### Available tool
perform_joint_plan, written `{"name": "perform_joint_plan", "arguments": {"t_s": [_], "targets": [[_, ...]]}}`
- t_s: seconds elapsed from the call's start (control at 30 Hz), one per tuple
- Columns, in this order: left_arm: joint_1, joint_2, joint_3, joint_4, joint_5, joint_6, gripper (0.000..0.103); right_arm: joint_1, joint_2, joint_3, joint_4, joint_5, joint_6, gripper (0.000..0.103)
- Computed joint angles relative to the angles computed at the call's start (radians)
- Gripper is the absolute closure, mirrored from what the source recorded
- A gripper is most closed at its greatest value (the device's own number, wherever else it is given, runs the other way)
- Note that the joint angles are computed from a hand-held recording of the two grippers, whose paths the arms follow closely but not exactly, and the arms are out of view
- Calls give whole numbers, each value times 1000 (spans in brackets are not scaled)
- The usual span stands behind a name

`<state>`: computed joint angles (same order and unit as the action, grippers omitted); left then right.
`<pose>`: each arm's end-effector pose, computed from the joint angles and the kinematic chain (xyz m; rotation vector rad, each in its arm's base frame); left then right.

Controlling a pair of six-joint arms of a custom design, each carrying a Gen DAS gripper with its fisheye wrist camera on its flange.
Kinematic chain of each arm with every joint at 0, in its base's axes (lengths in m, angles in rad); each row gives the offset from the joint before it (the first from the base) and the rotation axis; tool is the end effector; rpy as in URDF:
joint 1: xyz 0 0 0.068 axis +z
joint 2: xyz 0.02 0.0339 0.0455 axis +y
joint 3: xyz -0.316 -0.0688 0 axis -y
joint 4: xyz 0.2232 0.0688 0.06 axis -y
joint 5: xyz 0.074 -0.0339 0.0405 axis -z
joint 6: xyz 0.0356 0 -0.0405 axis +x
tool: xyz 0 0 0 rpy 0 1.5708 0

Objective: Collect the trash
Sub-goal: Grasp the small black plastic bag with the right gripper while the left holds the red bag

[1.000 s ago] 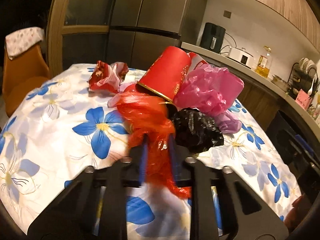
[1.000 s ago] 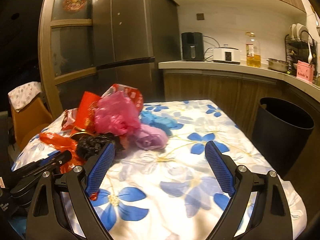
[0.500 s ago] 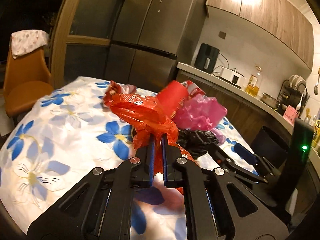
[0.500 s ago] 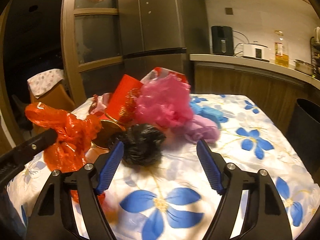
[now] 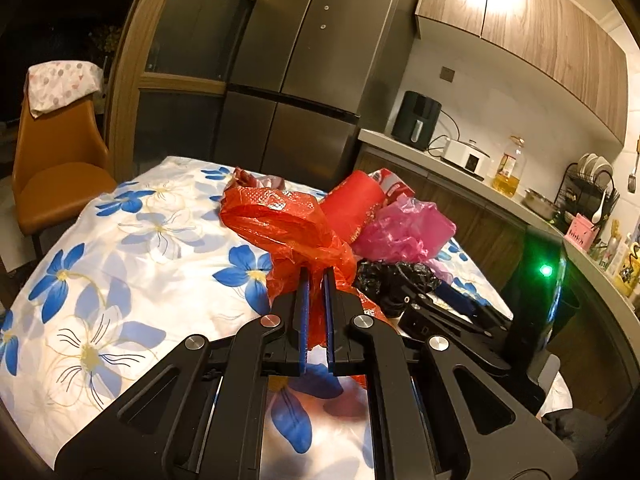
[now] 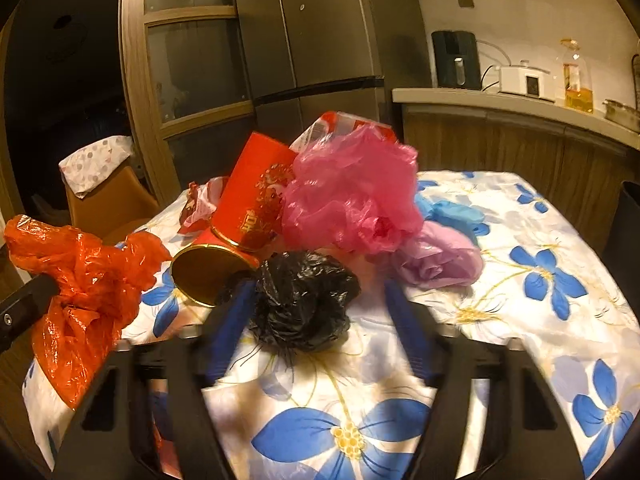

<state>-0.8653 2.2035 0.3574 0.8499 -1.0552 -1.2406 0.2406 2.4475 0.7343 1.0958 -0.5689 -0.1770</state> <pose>0.1881 -0.1730 0.0604 -0.7004 1.8713 0.0624 0.3600 0.1081 0.0260 -0.7546 2.0129 0.6561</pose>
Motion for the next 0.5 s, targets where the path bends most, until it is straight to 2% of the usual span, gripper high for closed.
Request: {"name": "perform_joint_plan", "arguments": {"t_s": [0.07,0.1,0.17,0.27,0.5], "targets": [[6,5,-1,7,11,1,97,2,0,19,-45,-11,-11,73],[9,7,-1,11,15,2,98,2,1,25,-59,-15,-15,77],[9,7,2,5,16,0,97,-1,-1,21,-60,-26,-18,95],[7,-1,12,-15,13,5,97,-17,-5,3,-43,-41,-25,98],[4,-11,41,-67,14,2,97,-110,-64,-64,-4,-120,-17,99]]}}
